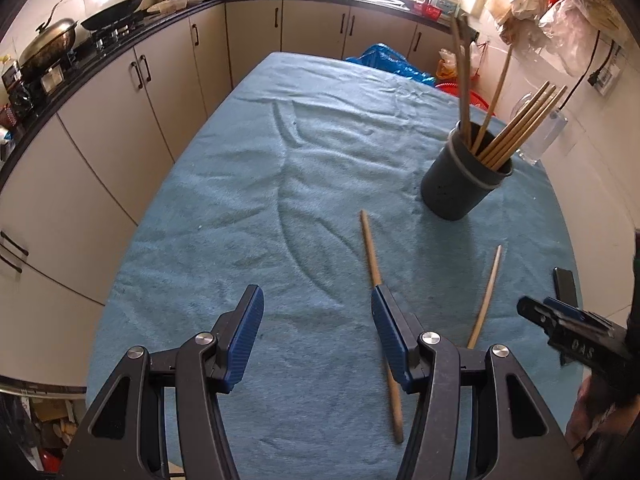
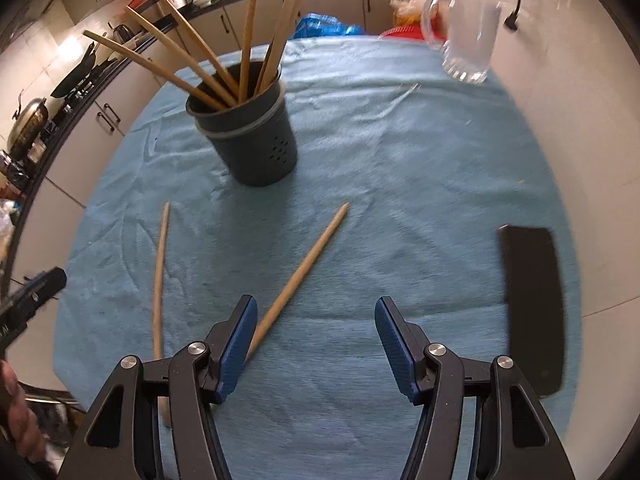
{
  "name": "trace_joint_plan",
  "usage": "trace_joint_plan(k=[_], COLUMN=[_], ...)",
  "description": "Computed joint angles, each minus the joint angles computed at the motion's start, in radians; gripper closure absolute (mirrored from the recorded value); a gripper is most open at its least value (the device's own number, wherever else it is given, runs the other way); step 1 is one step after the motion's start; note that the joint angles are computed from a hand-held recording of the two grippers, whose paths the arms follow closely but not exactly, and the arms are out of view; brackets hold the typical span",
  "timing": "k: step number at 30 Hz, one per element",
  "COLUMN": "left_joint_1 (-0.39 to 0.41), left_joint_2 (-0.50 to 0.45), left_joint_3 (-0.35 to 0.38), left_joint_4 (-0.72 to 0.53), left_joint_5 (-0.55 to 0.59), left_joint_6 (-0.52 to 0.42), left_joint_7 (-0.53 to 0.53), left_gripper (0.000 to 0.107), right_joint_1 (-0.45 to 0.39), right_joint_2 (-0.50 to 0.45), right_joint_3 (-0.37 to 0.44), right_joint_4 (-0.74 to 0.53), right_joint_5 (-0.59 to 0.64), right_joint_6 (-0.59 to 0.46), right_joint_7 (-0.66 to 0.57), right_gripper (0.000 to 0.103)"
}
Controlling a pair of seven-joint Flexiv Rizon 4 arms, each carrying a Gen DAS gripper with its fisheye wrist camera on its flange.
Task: Organize utensils
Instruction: 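Lower the left tool onto one chopstick while the right tool closes on another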
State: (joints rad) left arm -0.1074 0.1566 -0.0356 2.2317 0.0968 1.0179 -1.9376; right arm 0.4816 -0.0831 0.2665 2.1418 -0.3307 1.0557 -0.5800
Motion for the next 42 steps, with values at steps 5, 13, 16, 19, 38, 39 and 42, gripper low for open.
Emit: trace_joint_plan(k=[5,13,16,19,38,39,42], left_joint_1=[0.004,0.020,0.025,0.028,-0.043,-0.048,-0.064], left_joint_2=[-0.006,-0.014,-0.018,-0.025,-0.336,-0.360,-0.407], left_joint_3=[0.019,0.035,0.040,0.041,0.000,-0.001,0.003], left_joint_4=[0.013,0.031,0.038,0.039,-0.237,-0.264,-0.322], left_joint_5=[-0.037,-0.078,-0.095,-0.109,-0.187,-0.178,-0.158], left_joint_6=[-0.019,-0.009,-0.006,-0.006,-0.161,-0.178,-0.213], left_joint_7=[0.051,0.092,0.108,0.119,0.172,0.160,0.135], left_gripper=[0.052,0.052,0.052,0.052,0.053,0.054,0.065], right_joint_1=[-0.023,-0.002,0.015,0.029,-0.012,-0.012,-0.016], right_joint_2=[-0.088,-0.179,-0.198,-0.211,-0.101,-0.097,-0.101], right_joint_3=[0.022,-0.006,-0.023,-0.035,-0.004,-0.002,-0.002], right_joint_4=[-0.088,-0.192,-0.212,-0.231,-0.089,-0.082,-0.077], right_joint_5=[0.252,0.278,0.226,0.173,0.196,0.196,0.208], right_joint_6=[0.020,-0.073,-0.104,-0.148,-0.148,-0.143,-0.127], right_joint_7=[-0.113,-0.078,-0.041,-0.015,-0.062,-0.062,-0.079], right_gripper=[0.052,0.060,0.066,0.083,0.095,0.095,0.095])
